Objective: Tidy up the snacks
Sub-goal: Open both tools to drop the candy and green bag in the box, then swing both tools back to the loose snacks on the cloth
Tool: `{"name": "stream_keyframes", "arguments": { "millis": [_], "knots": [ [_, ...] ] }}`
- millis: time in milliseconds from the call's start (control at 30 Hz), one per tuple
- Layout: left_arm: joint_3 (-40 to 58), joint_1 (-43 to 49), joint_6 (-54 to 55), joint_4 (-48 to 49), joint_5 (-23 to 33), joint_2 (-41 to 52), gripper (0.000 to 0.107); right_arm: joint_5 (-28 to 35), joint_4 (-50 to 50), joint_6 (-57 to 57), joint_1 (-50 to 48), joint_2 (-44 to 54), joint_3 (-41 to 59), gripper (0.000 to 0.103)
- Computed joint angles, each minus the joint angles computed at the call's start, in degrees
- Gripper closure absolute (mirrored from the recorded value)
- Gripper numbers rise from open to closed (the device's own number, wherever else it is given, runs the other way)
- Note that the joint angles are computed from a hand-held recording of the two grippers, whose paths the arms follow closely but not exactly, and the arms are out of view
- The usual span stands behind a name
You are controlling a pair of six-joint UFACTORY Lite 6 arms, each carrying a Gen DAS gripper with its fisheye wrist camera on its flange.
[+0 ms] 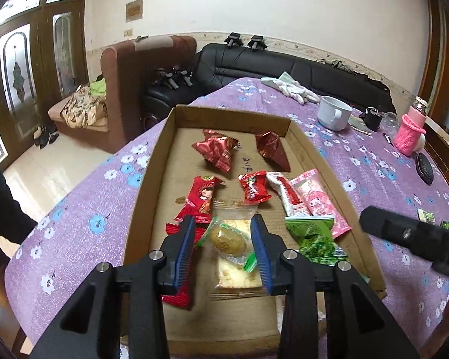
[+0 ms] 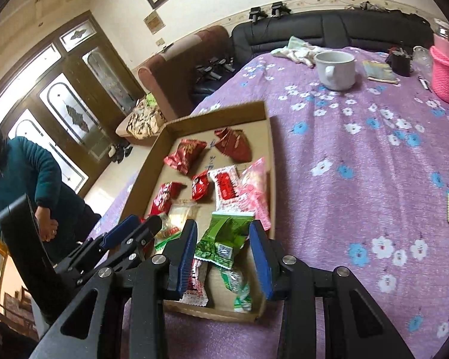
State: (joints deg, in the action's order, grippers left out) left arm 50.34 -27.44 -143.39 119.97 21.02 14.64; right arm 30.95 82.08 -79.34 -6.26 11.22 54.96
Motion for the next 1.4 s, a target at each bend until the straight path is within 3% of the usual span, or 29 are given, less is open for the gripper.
{"name": "stream_keyframes", "arguments": {
  "millis": [100, 200, 433, 567, 667, 800, 900, 967, 1067, 1100, 1133, 1233, 1333, 1400],
  "knots": [
    [-0.09, -0.79, 1.64, -1.65, 0.15, -1.20, 0.067, 1.96, -1.87, 0.86, -3.64, -1.95, -1.06, 0.063],
    [0.22, -1.71, 4.84, -3.98, 0.25, -1.87, 0.058, 4.11, -4.19, 1.48, -8.12, -3.26, -1.78, 0.063],
    [2.66, -6.00, 14.60, -13.55, 2.39, -2.10, 0.057, 9.73, -8.22, -1.53, -25.82, -1.17, 1.21, 0.063],
    [6.24, -10.12, 23.17, -20.79, 3.45, -2.13, 0.057, 10.40, -9.40, -0.37, -37.56, 7.19, 10.35, 0.064],
    [12.47, -14.12, 33.46, -28.54, 2.38, 0.27, 0.056, 6.30, -12.74, 4.42, -42.47, 16.91, 22.03, 0.059],
    [25.89, -18.45, 57.18, -48.43, -1.55, 8.12, 0.052, 4.48, -21.35, 13.56, -44.94, 29.83, 37.49, 0.059],
    [38.10, -21.99, 74.65, -63.34, -1.00, 16.52, 0.052, 14.53, -29.31, 21.24, -46.30, 38.20, 48.37, 0.059],
    [44.74, -23.55, 82.00, -69.82, 0.38, 21.25, 0.052, 15.38, -35.39, 26.16, -45.70, 37.63, 48.99, 0.059],
    [54.16, -24.25, 94.28, -81.27, 3.10, 27.28, 0.052, 27.34, -35.39, 23.72, -46.25, 38.62, 50.86, 0.054],
    [56.02, -24.42, 95.61, -82.63, 4.03, 28.41, 0.052, 28.31, -35.39, 21.73, -45.84, 37.33, 49.50, 0.050],
    [57.87, -24.32, 97.07, -83.90, 4.89, 29.48, 0.052, 26.89, -35.71, 20.77, -45.41, 35.44, 47.53, 0.050],
    [61.26, -24.03, 99.23, -85.82, 6.76, 31.12, 0.051, 14.91, -38.88, 20.91, -42.40, 29.45, 39.91, 0.042],
    [66.86, -23.76, 103.63, -89.29, 8.47, 34.20, 0.051, 15.80, -36.89, 19.82, -42.52, 29.85, 38.75, 0.042],
    [72.76, -23.91, 107.27, -91.51, 10.32, 37.74, 0.051, 11.06, -35.27, 18.13, -40.80, 27.86, 34.40, 0.042]
  ]
}}
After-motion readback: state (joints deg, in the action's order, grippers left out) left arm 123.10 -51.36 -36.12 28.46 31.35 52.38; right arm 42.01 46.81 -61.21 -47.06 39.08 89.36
